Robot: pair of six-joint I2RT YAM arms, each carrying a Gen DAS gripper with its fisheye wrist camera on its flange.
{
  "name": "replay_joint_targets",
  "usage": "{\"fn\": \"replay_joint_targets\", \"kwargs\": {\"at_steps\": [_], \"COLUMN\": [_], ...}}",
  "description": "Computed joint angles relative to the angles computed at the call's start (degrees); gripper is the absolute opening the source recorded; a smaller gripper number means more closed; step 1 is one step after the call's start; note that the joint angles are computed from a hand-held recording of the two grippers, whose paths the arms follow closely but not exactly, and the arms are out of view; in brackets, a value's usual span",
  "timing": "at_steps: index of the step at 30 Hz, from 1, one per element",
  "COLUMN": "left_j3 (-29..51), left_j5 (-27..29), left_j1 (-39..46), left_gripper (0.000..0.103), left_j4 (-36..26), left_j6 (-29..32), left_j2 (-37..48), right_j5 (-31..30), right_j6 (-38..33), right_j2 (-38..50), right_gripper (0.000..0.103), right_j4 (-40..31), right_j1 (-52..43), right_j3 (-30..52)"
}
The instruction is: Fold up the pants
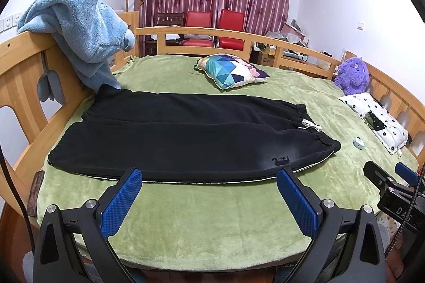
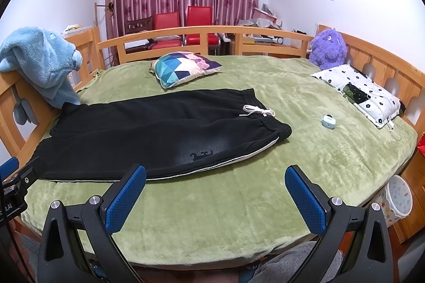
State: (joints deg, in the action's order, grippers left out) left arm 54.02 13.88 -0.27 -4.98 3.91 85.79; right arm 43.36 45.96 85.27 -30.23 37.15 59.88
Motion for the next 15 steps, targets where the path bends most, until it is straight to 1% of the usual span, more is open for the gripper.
{"fn": "replay_joint_targets", "kwargs": {"at_steps": [8,15], "left_j3": [-0.4,1.1], "left_j5": [0.5,1.5], "left_j1": [-0.2,0.0], "left_gripper": [0.102,0.102], "left_j4": [-1.1,-3.2], "left_j6": [0.0,-0.3], "left_j2": [-1.5,-1.9], "right_j5": [0.1,0.0], "right_j6": [0.3,0.2], "right_j2": [0.1,0.1], "right_gripper": [0.102,0.102], "right_j4": [-0.2,0.1], "right_j1": [0.2,0.4], "right_j3": [-0.1,-0.2]}}
